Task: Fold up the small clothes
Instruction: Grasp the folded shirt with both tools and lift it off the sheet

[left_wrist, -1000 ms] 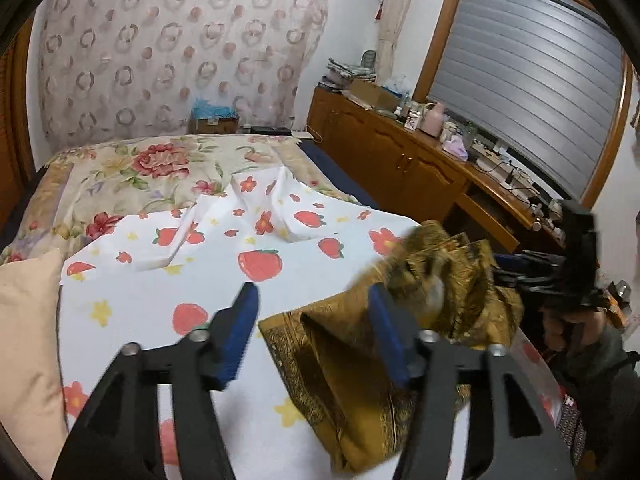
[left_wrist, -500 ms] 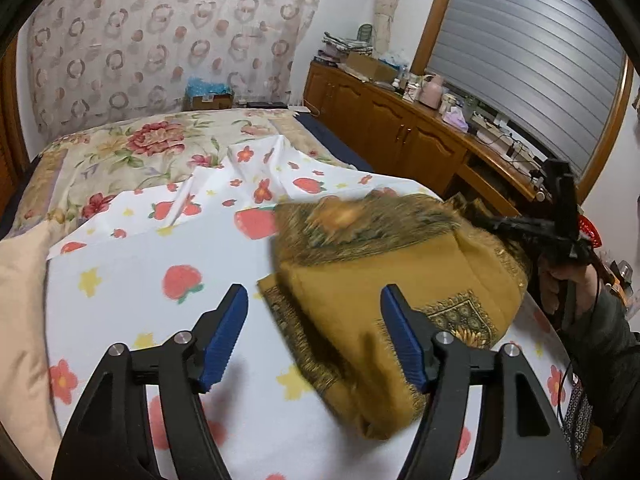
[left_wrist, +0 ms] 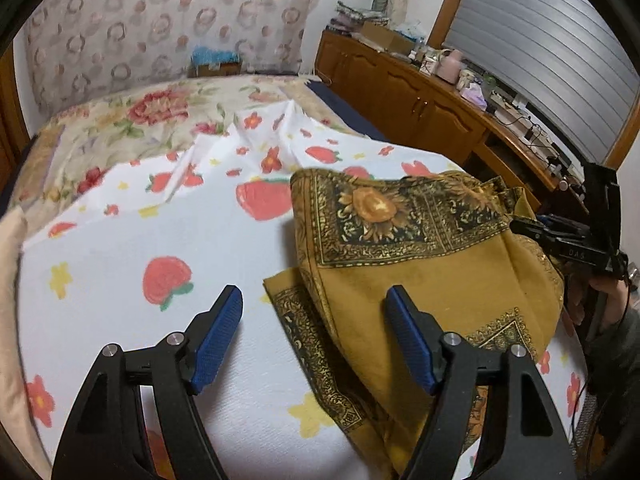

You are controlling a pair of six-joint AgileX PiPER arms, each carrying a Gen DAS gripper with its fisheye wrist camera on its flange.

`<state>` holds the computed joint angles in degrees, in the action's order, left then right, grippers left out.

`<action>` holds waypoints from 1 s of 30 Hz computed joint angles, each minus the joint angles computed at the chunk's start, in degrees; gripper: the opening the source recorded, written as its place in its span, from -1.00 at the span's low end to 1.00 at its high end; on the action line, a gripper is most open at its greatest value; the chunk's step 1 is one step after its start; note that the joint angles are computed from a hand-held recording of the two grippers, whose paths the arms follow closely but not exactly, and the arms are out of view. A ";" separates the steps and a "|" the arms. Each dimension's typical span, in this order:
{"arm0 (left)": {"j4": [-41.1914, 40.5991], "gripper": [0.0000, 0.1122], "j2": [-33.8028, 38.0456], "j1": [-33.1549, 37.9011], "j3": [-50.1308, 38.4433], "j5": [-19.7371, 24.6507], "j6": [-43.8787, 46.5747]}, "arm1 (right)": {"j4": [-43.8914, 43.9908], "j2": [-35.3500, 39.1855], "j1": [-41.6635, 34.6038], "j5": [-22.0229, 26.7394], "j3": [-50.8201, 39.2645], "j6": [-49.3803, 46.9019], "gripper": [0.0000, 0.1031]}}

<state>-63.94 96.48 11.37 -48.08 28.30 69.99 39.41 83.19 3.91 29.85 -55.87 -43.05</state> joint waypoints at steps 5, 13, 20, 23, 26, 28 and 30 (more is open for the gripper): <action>-1.16 0.33 1.94 0.79 -0.71 2.54 -0.62 | 6.05 2.87 -2.69 3.53 -2.05 -5.16 0.14; -4.40 0.29 2.60 -0.29 -0.69 4.65 2.85 | 10.76 5.58 -3.40 4.03 -2.40 -11.50 0.14; -3.91 -0.75 1.44 -0.31 -0.93 7.49 1.63 | 9.75 4.89 -1.40 4.37 -1.70 -14.04 -0.57; -7.32 -0.83 -2.61 1.93 1.33 10.30 5.47 | 8.61 2.12 -0.30 2.08 -0.37 -14.45 -0.73; -8.75 -0.84 -10.11 4.96 5.24 12.82 8.13 | 12.70 -1.10 -0.42 2.81 0.08 -18.21 -0.75; -9.00 -0.84 -15.52 8.57 7.75 14.52 9.38 | 15.05 -2.79 0.32 3.37 -0.41 -20.24 -0.75; -8.67 -0.84 -19.56 14.06 9.23 17.82 10.30 | 15.66 -4.06 2.59 3.15 -1.91 -20.21 -0.75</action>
<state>-72.61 76.92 25.43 -38.86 46.11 80.30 55.07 79.13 6.50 33.00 -57.78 -63.25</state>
